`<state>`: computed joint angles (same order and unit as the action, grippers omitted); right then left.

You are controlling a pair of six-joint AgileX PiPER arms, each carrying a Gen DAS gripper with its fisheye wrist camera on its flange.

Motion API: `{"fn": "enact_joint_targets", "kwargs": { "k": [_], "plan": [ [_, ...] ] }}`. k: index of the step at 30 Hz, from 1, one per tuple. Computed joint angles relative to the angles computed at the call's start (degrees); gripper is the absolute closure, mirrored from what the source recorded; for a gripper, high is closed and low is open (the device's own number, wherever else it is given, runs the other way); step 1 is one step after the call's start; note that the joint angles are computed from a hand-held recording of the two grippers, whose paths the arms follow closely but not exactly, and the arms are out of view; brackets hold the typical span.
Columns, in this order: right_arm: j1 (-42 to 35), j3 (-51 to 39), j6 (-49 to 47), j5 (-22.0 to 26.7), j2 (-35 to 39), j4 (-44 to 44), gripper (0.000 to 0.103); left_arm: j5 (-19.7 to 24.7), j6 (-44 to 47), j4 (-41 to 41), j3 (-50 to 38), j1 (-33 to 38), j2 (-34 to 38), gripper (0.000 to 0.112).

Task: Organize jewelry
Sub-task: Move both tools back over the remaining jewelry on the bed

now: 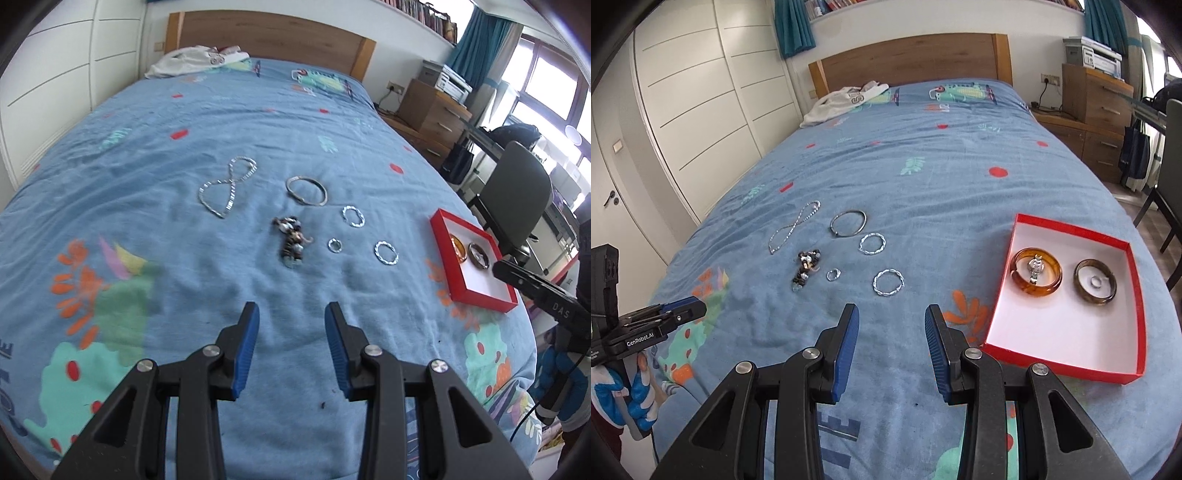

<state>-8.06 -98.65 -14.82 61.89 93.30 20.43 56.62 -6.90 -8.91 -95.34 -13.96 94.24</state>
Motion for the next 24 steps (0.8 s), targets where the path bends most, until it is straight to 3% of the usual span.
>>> {"fn": "enact_joint_targets", "kwargs": {
  "k": [24],
  "plan": [
    [1.1,-2.3,-2.1,-2.3,11.9,3.3,0.066,0.2,1.5,-2.8,-8.2,-1.1,13.8,0.077]
  ]
}}
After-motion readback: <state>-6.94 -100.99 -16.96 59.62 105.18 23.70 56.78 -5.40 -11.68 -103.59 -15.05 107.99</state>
